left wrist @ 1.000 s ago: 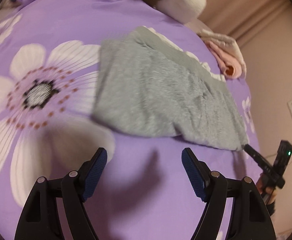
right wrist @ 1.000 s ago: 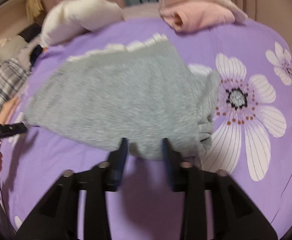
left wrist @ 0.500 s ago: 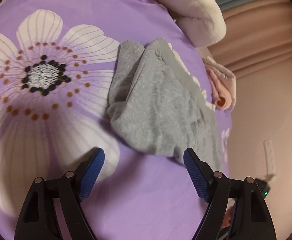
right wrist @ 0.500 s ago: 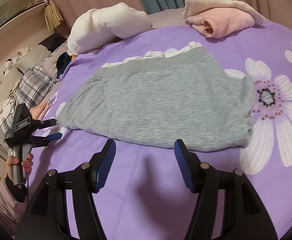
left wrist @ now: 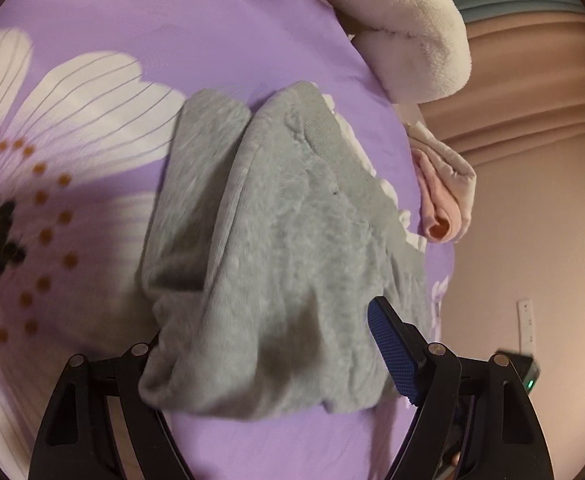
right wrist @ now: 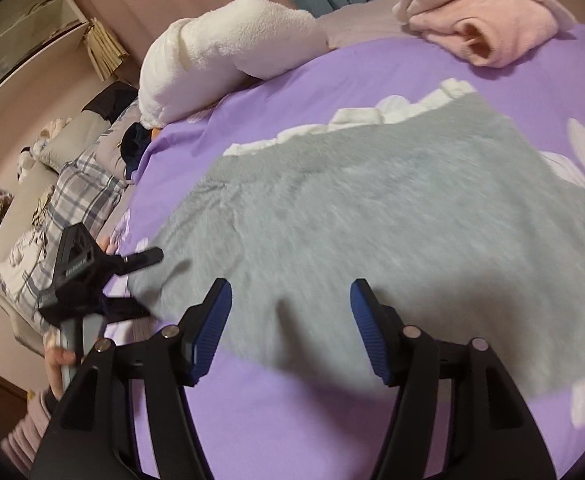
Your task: Fold small clothes
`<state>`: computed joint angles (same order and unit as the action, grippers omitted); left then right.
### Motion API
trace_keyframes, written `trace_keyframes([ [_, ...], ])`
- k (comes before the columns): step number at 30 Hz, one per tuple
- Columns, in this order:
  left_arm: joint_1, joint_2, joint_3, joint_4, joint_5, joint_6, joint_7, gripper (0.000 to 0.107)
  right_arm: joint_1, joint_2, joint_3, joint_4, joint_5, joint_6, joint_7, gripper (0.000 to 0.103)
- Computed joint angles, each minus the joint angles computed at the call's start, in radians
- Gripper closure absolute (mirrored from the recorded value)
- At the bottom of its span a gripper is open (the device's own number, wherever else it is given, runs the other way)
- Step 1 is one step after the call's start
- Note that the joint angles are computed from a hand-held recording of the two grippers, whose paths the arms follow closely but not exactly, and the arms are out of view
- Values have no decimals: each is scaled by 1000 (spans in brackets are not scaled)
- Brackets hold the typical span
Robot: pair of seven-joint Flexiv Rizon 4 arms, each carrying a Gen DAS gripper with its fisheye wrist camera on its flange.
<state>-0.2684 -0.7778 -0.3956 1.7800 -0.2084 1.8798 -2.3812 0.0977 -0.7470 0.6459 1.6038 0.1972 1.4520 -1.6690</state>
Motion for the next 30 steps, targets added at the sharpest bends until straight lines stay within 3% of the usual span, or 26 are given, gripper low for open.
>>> trace_keyframes([
  [5,-85,23,110,-45,-46,-98,47,27,122,-46,-115,-129,-42,-58,93,50],
  [10,-211,47,272,-73,-96,-203,76,44,250,-91,-270,-239,-123,-112,213,67],
  [11,-230,50,297,-74,-100,-217,75,51,267,-100,-292,-256,-138,-122,232,72],
  [15,-261,52,339,-76,-104,-239,68,59,316,-123,-367,-290,-201,-152,292,78],
  [20,-317,46,419,-119,-82,-313,53,61,319,-166,-378,-353,-238,-257,330,84],
  [24,-303,51,407,-113,-63,-316,41,61,313,-144,-376,-340,-235,-281,318,84],
  [25,-307,52,415,-114,-58,-322,36,61,313,-128,-377,-317,-235,-262,310,80],
  [30,-332,48,453,-137,-31,-358,3,61,261,-35,-305,-147,-213,-117,200,81],
])
